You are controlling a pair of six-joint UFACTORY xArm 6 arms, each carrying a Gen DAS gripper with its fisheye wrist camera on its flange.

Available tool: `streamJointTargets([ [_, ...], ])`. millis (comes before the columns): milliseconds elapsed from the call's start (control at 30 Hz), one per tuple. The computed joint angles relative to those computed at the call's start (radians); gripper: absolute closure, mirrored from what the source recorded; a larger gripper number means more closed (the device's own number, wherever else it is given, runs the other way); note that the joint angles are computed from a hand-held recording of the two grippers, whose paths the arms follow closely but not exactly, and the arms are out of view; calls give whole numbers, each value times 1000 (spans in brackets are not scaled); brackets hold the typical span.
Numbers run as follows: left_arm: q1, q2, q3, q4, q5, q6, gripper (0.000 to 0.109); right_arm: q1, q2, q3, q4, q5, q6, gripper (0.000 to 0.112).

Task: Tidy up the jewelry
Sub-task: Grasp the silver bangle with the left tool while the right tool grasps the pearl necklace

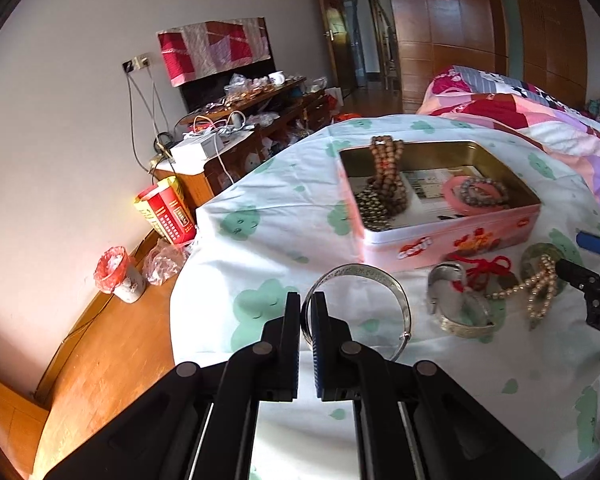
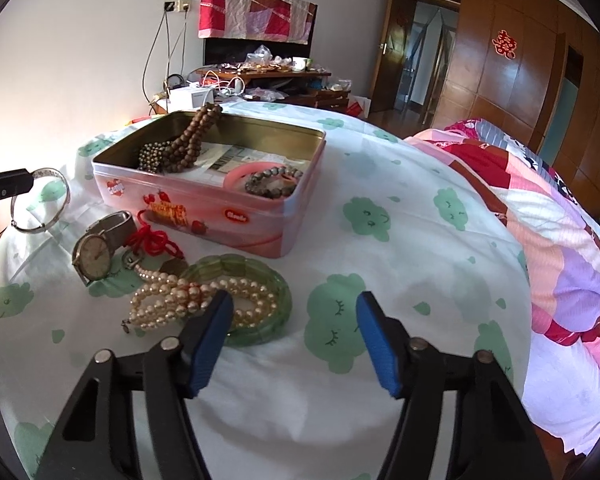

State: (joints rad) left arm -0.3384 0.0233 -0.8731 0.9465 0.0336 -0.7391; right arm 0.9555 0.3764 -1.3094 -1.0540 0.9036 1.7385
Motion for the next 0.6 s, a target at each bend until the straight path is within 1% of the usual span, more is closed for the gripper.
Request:
streamJointTargets([
  [33,3,2,0,-9,-1,6,104,-1,2,-1,2,-4,-4,62],
  [67,3,2,3,-16,-3,10,104,-5,4,-1,8,-16,-11,66],
  [100,4,4,5,-30,-5,21,104,-9,3,2,11,-26,-15,68],
  [167,2,6,6,-37,-7,26,104,-16,-2,10,15,-45,-13,69],
  [267,-4,7,12,-61,-12,48,104,-38,-14,32,34,-98,-2,77],
  [367,-10,4,23,-106,-15,87,104,-52,-32,64,25,-155,29,101],
  [400,-9,1,26,-108,-18,90,104,-51,-34,68,21,-155,38,104],
  [500,-7,-3,32,-140,-24,118,104,-40,-51,88,-22,-150,92,104],
  [600,-7,-7,35,-144,-25,118,104,-18,-61,83,-49,-101,112,104],
])
